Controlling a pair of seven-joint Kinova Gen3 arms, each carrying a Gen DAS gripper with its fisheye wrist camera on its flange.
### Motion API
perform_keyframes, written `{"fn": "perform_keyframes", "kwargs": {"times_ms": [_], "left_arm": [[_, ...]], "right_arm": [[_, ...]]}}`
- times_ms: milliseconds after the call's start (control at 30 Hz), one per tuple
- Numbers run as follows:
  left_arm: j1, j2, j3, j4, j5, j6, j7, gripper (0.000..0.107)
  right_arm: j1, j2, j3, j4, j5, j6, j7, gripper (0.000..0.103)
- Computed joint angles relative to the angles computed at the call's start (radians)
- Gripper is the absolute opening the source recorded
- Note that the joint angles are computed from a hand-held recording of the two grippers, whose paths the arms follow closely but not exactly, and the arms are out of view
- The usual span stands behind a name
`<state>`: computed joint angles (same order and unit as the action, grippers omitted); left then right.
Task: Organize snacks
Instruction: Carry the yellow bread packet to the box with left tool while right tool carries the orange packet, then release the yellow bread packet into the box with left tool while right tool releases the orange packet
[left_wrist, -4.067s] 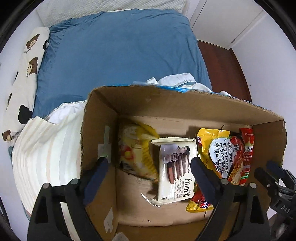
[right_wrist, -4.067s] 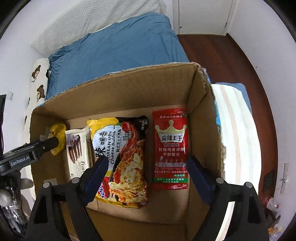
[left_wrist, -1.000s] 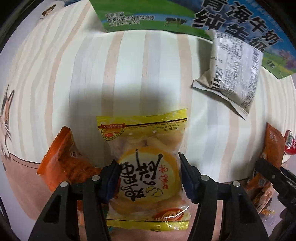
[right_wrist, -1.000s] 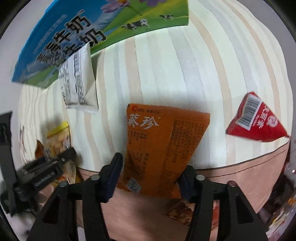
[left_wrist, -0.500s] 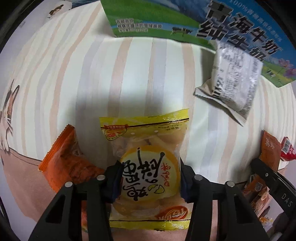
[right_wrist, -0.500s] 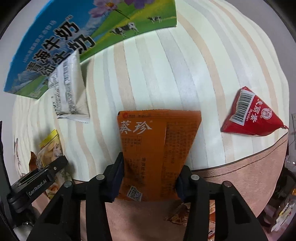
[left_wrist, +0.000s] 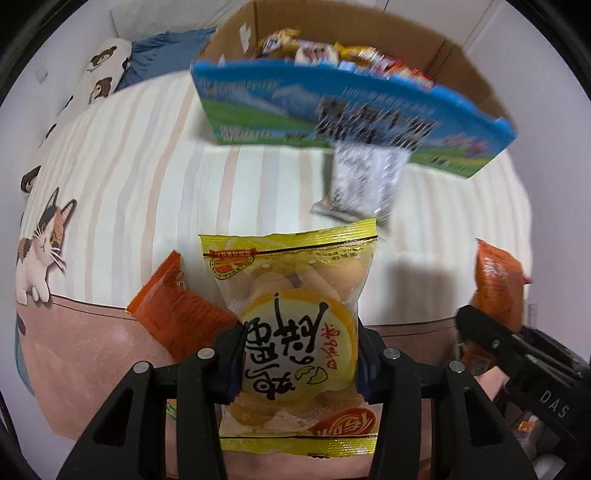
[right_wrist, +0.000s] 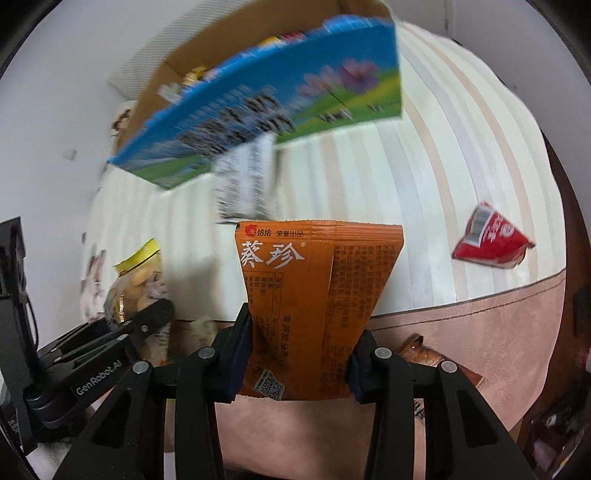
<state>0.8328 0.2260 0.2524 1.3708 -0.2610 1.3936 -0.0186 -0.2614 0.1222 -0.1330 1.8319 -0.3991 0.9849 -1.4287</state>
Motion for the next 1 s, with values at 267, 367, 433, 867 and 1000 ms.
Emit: {"fn": "perform_keyframes", "kwargs": {"times_ms": [267,367,433,867,1000], "left_arm": [[-0.059,-0.041,-0.008,-0.126,-0.030,0.031,-0.099,0.043],[-0.089,-0.024,-0.042,-0.188,-0.029,0.043,-0.181,0.043],[-0.135,-0.003,-0.055,-0.239,-0.027,0.061,-0.263,0.043],[-0.516,0.273,-0.146,-0.523,0.312,0.214,-0.695,0.043],[-0.570,0.350,-0.148,-0.564,0.385,0.266,-0.739,0.044]], "right_arm": [[0.039,-0.001,0.009,-0.193,-0.096,0.142,0.066,0.045],[0.044,0.051,-0.026,-0.296,-0.077,0.155,0.033,0.045],[0.031,0.104,-0.042,-0.389,-0.047,0.172,-0.005,0.045],[-0.148,0.536,-0.021,-0.991,0.079,0.332,-0.246,0.045],[-0.171,0.679,-0.024,-1.177,0.087,0.459,-0.314,0.045]]}}
